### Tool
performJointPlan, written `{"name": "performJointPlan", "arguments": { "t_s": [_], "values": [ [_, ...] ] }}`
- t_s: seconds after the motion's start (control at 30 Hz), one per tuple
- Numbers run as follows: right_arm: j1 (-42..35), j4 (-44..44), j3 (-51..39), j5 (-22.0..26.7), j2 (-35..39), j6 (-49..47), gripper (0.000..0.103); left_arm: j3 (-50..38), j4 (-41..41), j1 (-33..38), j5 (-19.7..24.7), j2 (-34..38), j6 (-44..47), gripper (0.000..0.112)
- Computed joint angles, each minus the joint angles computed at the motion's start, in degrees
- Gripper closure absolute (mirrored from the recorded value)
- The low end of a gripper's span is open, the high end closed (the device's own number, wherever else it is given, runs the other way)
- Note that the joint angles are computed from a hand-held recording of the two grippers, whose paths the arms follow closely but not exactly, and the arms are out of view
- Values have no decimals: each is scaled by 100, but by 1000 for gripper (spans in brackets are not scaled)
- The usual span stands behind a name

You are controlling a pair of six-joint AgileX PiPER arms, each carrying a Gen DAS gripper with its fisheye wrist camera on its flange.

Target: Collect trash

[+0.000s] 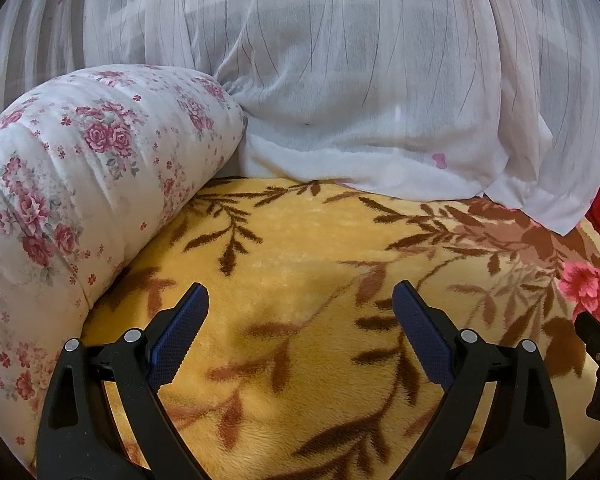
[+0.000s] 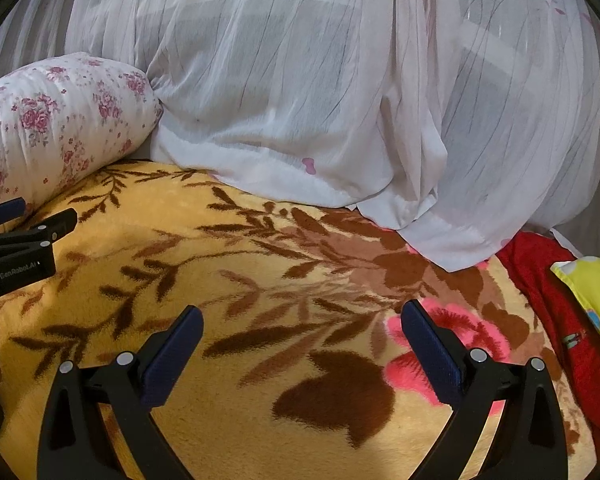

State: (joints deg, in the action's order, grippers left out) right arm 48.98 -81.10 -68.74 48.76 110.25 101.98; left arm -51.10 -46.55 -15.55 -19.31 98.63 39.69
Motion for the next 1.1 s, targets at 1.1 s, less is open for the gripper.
{"name": "performJointPlan", "arguments": {
  "t_s": [1.1],
  "values": [
    [-54, 59, -25, -19, 57, -112, 6, -21, 74, 122, -46, 55, -61, 21]
  ]
}}
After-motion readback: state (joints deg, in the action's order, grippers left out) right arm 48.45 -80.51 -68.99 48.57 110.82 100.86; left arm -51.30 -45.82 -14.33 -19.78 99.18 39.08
